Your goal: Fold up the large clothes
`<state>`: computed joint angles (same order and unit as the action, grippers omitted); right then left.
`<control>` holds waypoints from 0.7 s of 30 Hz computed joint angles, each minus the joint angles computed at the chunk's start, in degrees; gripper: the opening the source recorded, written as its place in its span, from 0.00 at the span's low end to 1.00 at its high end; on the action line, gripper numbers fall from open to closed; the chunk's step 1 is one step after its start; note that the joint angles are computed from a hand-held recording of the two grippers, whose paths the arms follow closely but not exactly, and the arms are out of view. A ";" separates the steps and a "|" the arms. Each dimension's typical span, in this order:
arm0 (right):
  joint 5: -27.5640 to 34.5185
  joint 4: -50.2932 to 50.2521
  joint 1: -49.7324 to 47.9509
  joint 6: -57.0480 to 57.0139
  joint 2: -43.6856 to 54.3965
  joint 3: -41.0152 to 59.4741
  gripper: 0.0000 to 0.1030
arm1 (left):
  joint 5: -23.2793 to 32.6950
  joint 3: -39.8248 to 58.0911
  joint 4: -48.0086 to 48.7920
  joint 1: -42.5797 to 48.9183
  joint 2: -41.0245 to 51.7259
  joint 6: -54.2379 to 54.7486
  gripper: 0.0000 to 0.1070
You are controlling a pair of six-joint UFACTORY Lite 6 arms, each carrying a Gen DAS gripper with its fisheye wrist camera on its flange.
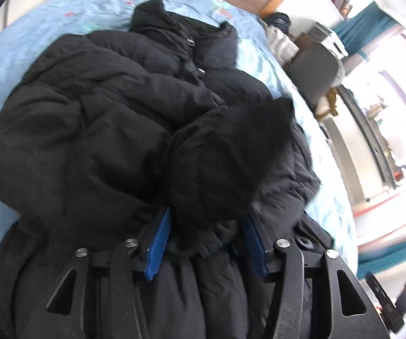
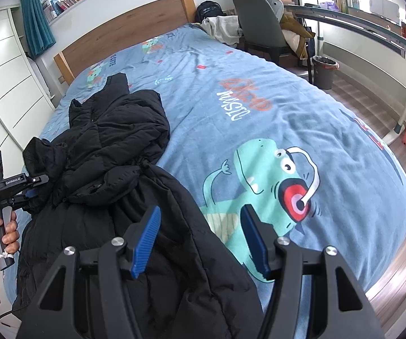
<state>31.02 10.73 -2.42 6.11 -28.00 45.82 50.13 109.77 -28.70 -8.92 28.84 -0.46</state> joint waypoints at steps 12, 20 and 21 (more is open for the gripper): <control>-0.08 -16.84 18.68 19.99 7.64 8.48 0.56 | 0.22 -9.62 2.12 9.98 -13.25 8.27 0.52; -0.28 -21.69 33.77 24.54 37.49 39.84 0.56 | 2.02 -4.97 1.20 21.18 -9.16 15.78 0.51; 0.72 -20.84 34.51 23.53 41.09 44.64 0.56 | 1.94 -4.72 0.98 21.97 -8.58 16.77 0.51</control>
